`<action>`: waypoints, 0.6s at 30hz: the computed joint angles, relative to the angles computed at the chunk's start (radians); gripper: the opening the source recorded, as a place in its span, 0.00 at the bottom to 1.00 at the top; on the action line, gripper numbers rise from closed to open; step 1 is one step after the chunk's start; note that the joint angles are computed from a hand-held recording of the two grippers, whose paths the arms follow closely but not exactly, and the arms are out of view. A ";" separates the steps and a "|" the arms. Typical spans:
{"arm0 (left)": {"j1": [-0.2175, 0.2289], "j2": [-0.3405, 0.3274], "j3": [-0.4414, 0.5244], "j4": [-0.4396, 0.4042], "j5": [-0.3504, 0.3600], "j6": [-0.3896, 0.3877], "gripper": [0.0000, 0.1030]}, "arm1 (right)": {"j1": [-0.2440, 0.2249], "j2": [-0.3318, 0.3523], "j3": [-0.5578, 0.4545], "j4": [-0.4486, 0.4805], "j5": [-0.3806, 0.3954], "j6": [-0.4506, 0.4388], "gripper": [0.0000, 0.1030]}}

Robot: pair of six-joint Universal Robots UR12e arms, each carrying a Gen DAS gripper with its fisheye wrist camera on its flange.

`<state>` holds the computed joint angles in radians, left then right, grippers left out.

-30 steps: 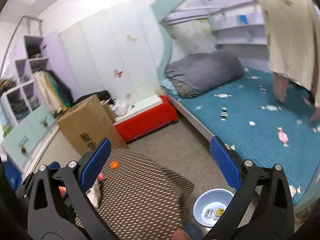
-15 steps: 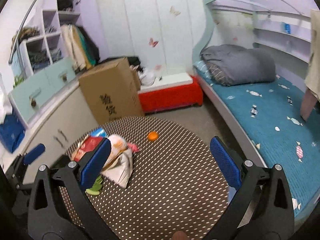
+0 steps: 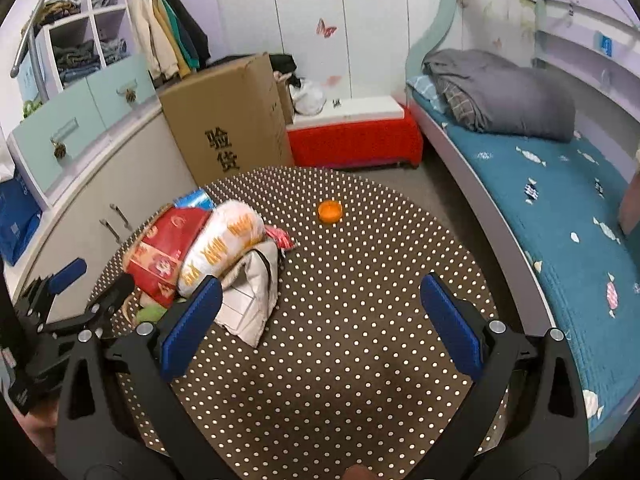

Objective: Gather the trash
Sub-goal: 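Return the left gripper to the table and grasp the red snack bag, then lift the red bag with the left gripper while the right gripper grasps a white wrapper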

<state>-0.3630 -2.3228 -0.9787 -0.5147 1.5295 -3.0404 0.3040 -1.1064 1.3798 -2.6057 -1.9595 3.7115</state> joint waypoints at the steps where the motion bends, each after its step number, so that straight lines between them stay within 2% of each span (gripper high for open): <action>1: -0.001 -0.013 0.019 -0.014 0.007 0.003 0.92 | -0.003 0.003 -0.001 0.005 0.007 0.001 0.94; 8: -0.014 -0.082 0.123 -0.114 0.042 0.085 0.92 | -0.022 0.029 -0.021 0.044 0.061 -0.013 0.94; 15: -0.006 -0.107 0.160 -0.153 -0.006 0.102 0.92 | -0.032 0.068 -0.061 0.076 0.114 -0.039 0.94; 16: -0.005 -0.108 0.163 -0.155 -0.014 0.104 0.90 | -0.032 0.076 -0.071 0.077 0.121 -0.045 0.94; 17: -0.003 -0.109 0.165 -0.161 -0.025 0.107 0.84 | -0.032 0.083 -0.079 0.079 0.126 -0.053 0.94; 18: -0.002 -0.108 0.165 -0.168 -0.033 0.108 0.84 | -0.031 0.094 -0.095 0.084 0.129 -0.067 0.94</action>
